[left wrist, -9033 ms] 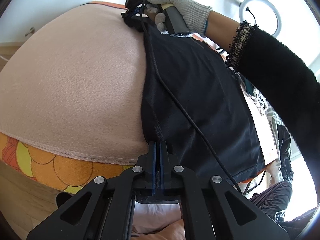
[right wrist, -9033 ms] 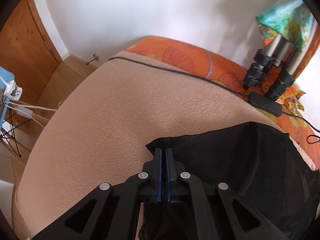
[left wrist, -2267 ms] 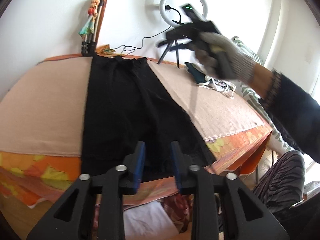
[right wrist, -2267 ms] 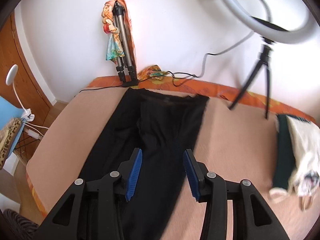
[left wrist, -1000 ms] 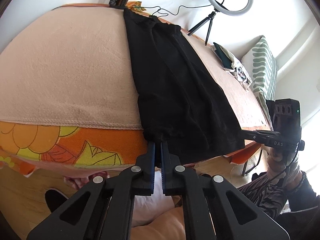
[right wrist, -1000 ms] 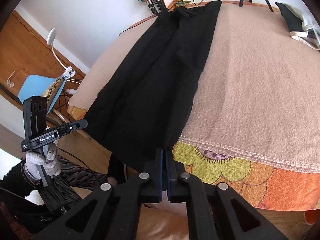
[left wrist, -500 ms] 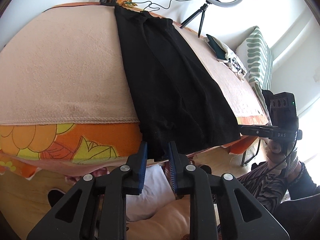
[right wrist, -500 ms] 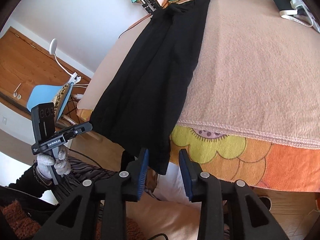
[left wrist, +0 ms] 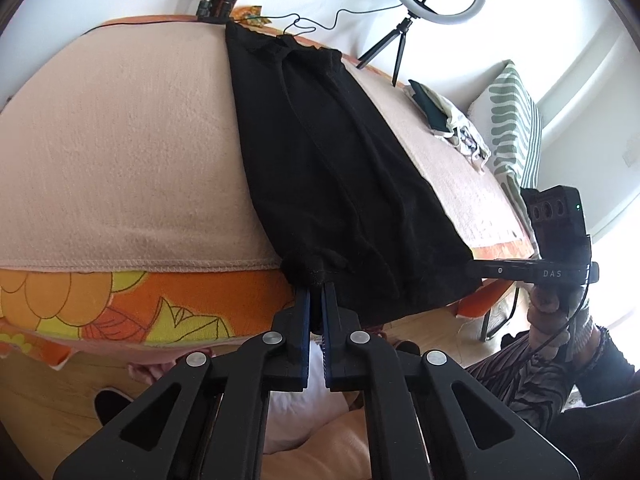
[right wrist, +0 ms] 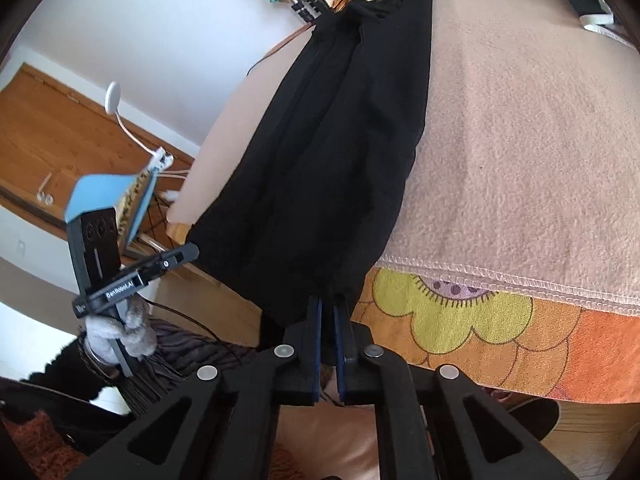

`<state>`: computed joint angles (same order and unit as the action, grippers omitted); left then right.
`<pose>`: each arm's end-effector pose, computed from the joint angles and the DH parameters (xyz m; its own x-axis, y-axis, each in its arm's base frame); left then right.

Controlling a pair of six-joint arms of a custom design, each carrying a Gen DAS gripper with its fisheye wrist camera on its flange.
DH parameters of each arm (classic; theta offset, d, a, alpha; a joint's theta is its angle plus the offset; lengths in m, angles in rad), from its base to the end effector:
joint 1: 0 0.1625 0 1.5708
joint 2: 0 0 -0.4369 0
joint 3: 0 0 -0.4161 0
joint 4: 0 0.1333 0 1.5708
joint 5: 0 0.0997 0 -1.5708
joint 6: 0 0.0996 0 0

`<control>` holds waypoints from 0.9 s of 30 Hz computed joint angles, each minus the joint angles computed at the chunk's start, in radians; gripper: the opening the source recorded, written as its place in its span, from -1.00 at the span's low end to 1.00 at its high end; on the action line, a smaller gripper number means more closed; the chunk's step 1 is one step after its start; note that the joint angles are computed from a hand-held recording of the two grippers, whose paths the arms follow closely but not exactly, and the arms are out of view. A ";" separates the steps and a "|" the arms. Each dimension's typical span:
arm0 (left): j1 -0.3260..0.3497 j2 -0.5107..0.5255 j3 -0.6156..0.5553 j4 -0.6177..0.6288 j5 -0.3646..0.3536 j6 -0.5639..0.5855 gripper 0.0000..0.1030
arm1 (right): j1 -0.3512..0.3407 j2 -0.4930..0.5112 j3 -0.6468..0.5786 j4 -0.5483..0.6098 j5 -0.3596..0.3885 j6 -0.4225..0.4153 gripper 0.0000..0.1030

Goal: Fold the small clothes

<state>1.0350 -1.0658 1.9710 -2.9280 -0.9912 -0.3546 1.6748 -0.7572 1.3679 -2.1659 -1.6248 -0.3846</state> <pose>-0.1419 -0.6070 0.1862 -0.9487 -0.0609 -0.3104 0.1385 0.8023 -0.5807 0.2058 -0.7392 0.1230 -0.8816 -0.4700 0.0442 -0.4688 0.8826 0.0347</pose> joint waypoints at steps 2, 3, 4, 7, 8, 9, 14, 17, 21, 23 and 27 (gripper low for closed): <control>0.001 -0.009 0.004 -0.016 -0.019 -0.007 -0.94 | -0.005 -0.006 0.001 -0.006 0.031 0.011 -0.94; 0.000 -0.011 0.003 -0.020 -0.020 -0.005 -0.94 | -0.009 -0.008 -0.001 -0.003 0.052 0.019 -0.94; -0.002 -0.012 0.000 -0.025 -0.020 0.001 -0.94 | -0.013 -0.009 -0.005 0.000 0.072 0.032 -0.94; -0.001 -0.008 -0.019 -0.042 -0.031 0.016 -0.94 | -0.016 -0.004 -0.021 -0.011 0.117 0.060 -0.94; 0.001 -0.004 -0.029 -0.049 -0.035 0.021 -0.94 | -0.016 0.000 -0.031 -0.016 0.134 0.068 -0.94; 0.004 0.001 -0.039 -0.054 -0.038 0.025 -0.94 | -0.013 0.005 -0.037 -0.021 0.141 0.071 -0.94; 0.021 0.030 -0.107 -0.070 -0.036 0.064 -0.94 | 0.010 0.049 -0.105 -0.024 0.134 0.074 -0.94; 0.037 0.050 -0.156 -0.066 -0.039 0.076 -0.94 | 0.020 0.091 -0.166 -0.012 0.127 0.083 -0.94; 0.059 0.088 -0.231 -0.041 -0.029 0.100 -0.94 | 0.020 0.144 -0.257 0.006 0.131 0.094 -0.94; 0.074 0.106 -0.266 -0.029 -0.029 0.098 -0.94 | 0.019 0.176 -0.307 0.008 0.133 0.111 -0.94; 0.101 0.141 -0.336 0.001 -0.026 0.091 -0.94 | 0.012 0.233 -0.389 0.002 0.121 0.152 -0.94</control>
